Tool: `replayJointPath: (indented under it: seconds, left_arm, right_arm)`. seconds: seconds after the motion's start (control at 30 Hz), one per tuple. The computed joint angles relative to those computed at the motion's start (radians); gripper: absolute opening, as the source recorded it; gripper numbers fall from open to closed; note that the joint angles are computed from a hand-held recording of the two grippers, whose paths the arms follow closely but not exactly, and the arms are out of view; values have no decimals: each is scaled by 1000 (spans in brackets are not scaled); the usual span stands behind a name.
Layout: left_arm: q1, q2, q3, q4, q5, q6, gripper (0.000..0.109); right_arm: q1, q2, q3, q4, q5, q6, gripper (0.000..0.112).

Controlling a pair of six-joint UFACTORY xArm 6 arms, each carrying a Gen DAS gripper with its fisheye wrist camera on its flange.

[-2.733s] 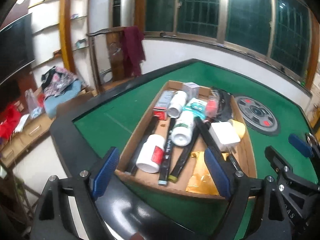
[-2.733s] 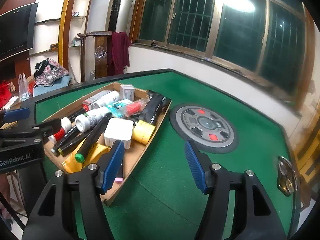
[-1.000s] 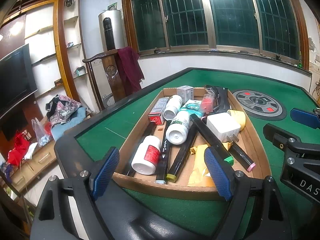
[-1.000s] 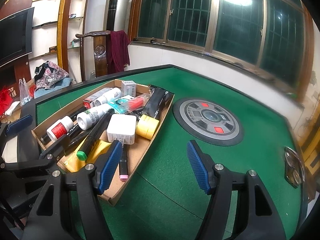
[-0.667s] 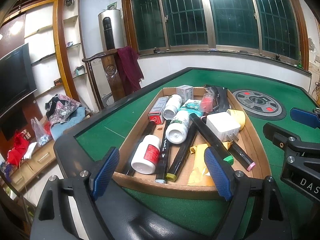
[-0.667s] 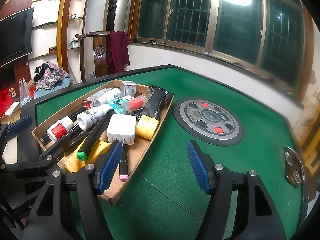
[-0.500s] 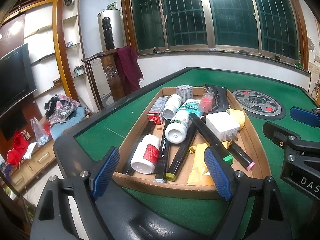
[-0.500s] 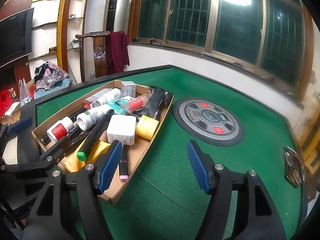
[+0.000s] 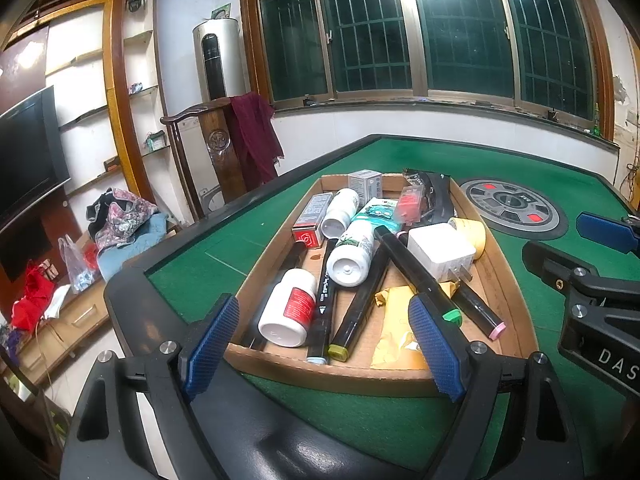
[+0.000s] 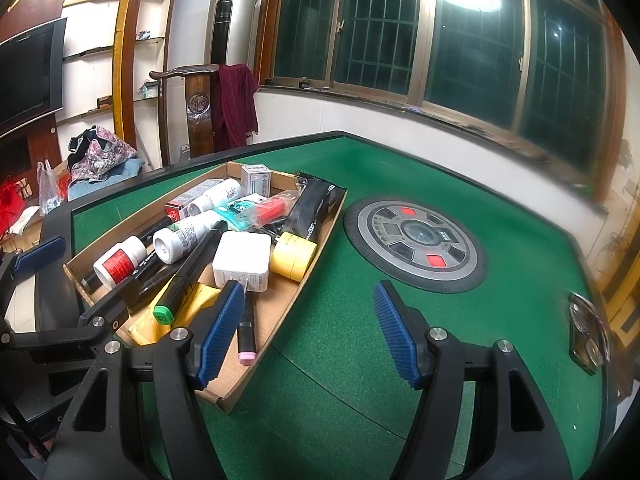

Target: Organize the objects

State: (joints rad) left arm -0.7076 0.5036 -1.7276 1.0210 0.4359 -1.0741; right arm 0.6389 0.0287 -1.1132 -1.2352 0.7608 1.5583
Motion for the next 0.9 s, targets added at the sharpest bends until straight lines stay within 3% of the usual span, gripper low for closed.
replayJointPath:
  seconds: [0.9]
  left_arm:
    - [-1, -4, 11, -26, -7, 17, 83]
  right_arm:
    - [-6, 1, -2, 37, -5, -14, 66]
